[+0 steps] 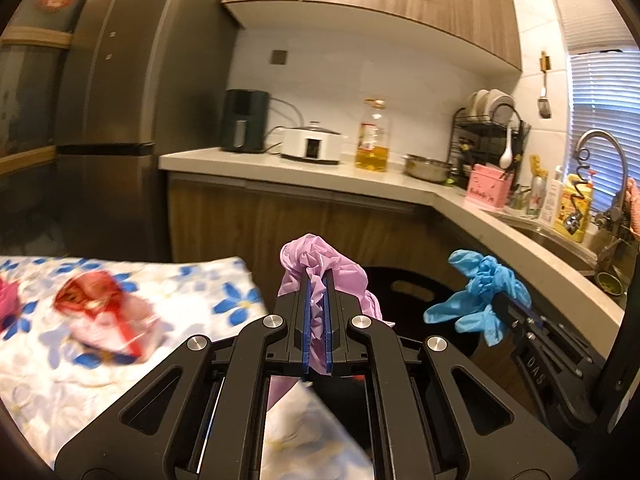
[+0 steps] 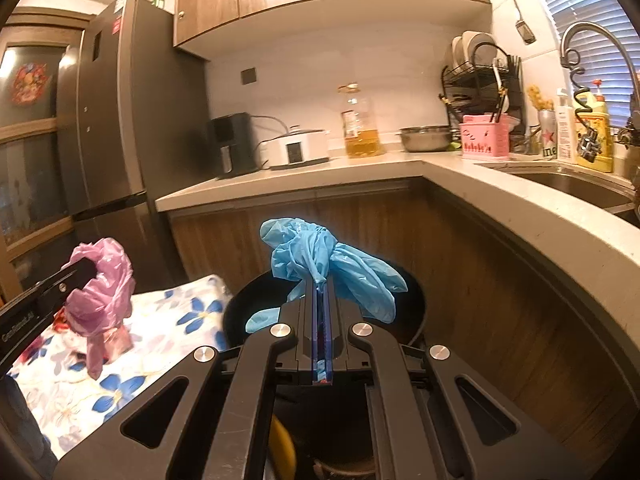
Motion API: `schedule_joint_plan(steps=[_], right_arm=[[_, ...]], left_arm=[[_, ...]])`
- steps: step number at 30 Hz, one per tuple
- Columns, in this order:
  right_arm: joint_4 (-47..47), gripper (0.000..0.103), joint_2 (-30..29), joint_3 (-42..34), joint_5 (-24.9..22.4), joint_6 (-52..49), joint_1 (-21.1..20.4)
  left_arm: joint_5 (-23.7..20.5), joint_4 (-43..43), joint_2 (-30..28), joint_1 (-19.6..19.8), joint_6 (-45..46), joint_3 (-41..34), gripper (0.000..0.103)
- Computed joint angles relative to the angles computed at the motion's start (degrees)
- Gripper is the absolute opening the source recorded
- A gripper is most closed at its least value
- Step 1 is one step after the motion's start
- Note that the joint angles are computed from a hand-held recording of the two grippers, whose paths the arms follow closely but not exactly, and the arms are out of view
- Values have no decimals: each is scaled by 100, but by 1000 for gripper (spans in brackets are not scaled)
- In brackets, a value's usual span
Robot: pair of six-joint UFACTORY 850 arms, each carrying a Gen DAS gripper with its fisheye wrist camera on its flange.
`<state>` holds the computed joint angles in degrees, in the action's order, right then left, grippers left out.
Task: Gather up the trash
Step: 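Carry the lilac bag and blue glove with both tools over the bin, then open both tools to drop the lilac bag and blue glove into the bin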
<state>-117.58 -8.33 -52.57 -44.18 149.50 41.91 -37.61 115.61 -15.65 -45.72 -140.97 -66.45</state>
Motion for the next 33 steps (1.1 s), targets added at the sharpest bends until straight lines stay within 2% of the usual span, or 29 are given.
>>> schedule_joint_plan(steps=[13,33], right_arm=[[-120,3,-132,-126,66,88,-293],[-316,6,-317,-298,313,236,-525]], left_arm=[[643,370,-881,132,121,-1080,4],[1283,621,-1472,338,153,-1689,5]])
